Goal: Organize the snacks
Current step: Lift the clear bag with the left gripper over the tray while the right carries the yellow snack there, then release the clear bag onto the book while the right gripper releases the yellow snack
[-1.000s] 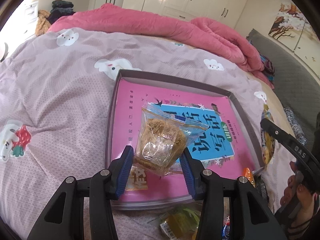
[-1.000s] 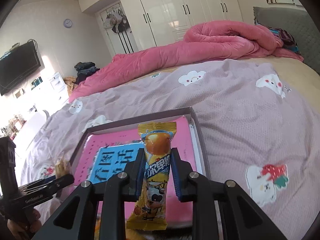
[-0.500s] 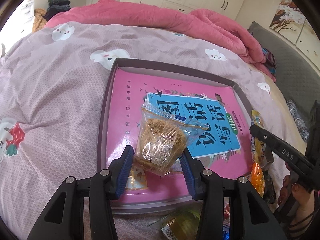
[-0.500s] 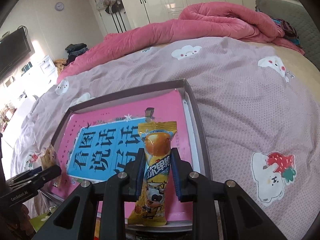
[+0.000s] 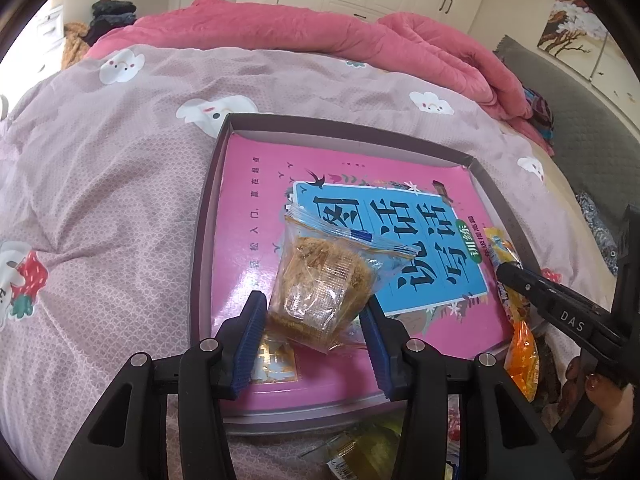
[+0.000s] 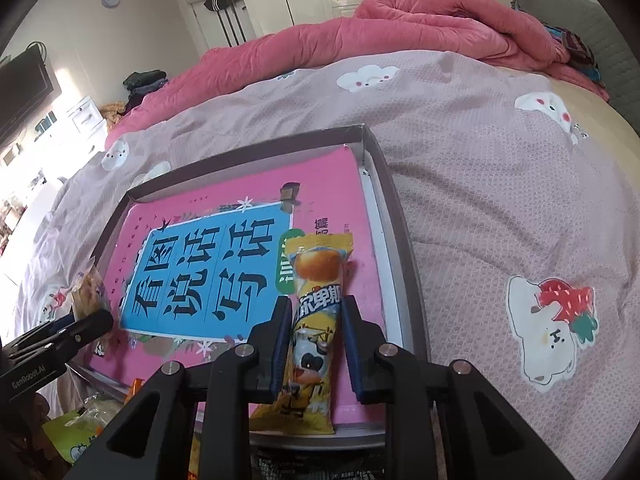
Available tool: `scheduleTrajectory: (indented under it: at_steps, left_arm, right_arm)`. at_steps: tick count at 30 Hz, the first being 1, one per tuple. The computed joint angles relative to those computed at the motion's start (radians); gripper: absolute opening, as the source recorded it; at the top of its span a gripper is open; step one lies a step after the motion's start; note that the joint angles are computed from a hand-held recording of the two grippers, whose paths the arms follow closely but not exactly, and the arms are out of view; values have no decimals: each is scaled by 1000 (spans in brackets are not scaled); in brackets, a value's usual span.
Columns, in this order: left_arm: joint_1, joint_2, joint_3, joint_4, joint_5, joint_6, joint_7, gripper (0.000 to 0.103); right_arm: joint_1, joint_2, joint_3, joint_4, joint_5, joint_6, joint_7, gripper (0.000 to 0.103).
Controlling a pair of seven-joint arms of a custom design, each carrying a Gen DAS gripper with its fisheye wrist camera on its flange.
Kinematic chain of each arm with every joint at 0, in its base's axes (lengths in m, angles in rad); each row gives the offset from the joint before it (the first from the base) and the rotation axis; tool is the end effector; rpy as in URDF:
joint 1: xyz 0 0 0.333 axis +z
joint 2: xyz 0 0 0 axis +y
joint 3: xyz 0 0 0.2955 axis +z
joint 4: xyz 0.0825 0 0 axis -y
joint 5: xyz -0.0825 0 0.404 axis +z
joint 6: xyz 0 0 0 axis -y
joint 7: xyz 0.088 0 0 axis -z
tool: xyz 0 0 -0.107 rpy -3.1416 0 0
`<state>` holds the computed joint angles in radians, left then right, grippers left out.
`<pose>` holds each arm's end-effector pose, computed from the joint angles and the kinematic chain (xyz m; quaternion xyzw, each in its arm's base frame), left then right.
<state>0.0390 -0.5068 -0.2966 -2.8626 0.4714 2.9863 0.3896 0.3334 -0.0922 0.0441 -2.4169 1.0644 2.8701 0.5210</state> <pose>0.3845 -0.1227 0.3519 -0.8058 0.4950 -0.2620 0.1922 0.4986 0.1449 0.3517 -0.7971 0.4922 -0.0965 0.3363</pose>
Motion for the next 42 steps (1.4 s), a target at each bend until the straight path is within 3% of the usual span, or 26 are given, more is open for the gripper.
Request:
scheduleTrajectory:
  at_steps: [9,19,33,42]
  left_arm:
    - [-16,2,16,-2,-9,-9,6,55]
    - [-21,-16,17,-9,-14,-11,12,65]
    - [-18,-115,9,-48,-29,-10,0,77]
    - [-26,-197,6,-79,-44,-39,1,78]
  right_arm:
    - [0,-27,-9,-19,21,-17,-14,26]
    - [17,-87,-35,-40,193,-47,-187,26]
    - [17,-134,-44,-56,300,-72,-296,39]
    - [23,-199,-50,-90,373,-84,-402,45]
